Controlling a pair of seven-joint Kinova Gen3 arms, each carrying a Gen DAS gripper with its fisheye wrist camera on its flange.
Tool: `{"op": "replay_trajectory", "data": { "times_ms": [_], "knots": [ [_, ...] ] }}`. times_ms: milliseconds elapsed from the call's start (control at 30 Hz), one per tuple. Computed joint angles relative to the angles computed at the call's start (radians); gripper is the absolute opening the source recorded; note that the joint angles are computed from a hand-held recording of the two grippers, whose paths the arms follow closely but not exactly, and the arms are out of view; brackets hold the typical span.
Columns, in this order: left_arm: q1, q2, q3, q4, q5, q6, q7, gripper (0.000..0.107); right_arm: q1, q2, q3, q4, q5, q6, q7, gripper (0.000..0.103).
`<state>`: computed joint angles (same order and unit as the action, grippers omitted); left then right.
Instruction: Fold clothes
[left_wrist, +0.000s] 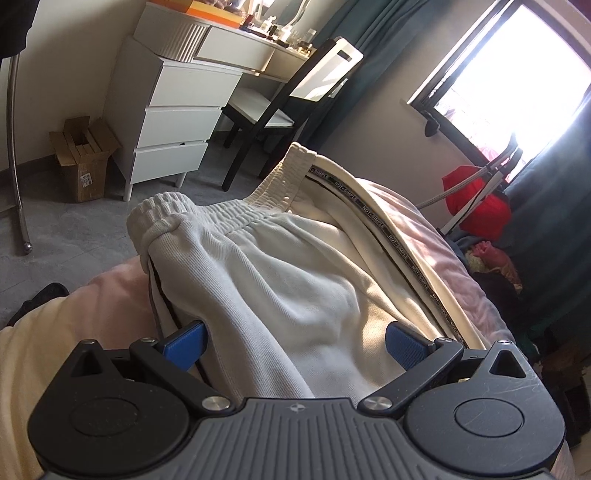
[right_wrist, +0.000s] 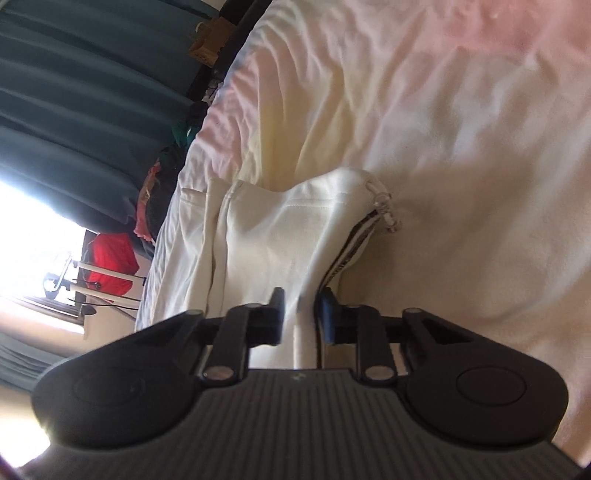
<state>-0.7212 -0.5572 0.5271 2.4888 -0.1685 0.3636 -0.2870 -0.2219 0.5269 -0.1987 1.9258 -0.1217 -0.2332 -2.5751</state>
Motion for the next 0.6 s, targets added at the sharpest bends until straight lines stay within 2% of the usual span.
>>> {"op": "replay_trajectory", "data": {
  "times_ms": [67, 167, 300, 467, 600],
  "knots": [
    [0.031, 0.035, -0.046, 0.000, 0.013, 0.009, -0.010, 0.103, -0.047, -0.009, 0.053, 0.002, -0.029, 0.005, 0.016, 0.009],
    [0.065, 0.065, -0.095, 0.010, 0.013, 0.002, -0.010, 0.103, -0.126, -0.023, 0.137, 0.016, -0.089, -0.022, 0.057, 0.009],
    [0.033, 0.074, -0.046, -0.011, -0.009, 0.044, 0.040, 0.103, -0.177, -0.032, 0.187, 0.015, -0.142, -0.014, 0.112, 0.009],
    [0.015, 0.069, -0.006, -0.014, -0.055, 0.045, 0.110, 0.102, -0.127, -0.027, 0.137, 0.016, -0.147, -0.004, 0.105, 0.009],
    [0.009, 0.030, 0.004, 0.005, -0.074, 0.016, 0.139, 0.099, -0.117, -0.020, 0.130, 0.007, -0.153, 0.024, 0.092, 0.009]
  ]
}}
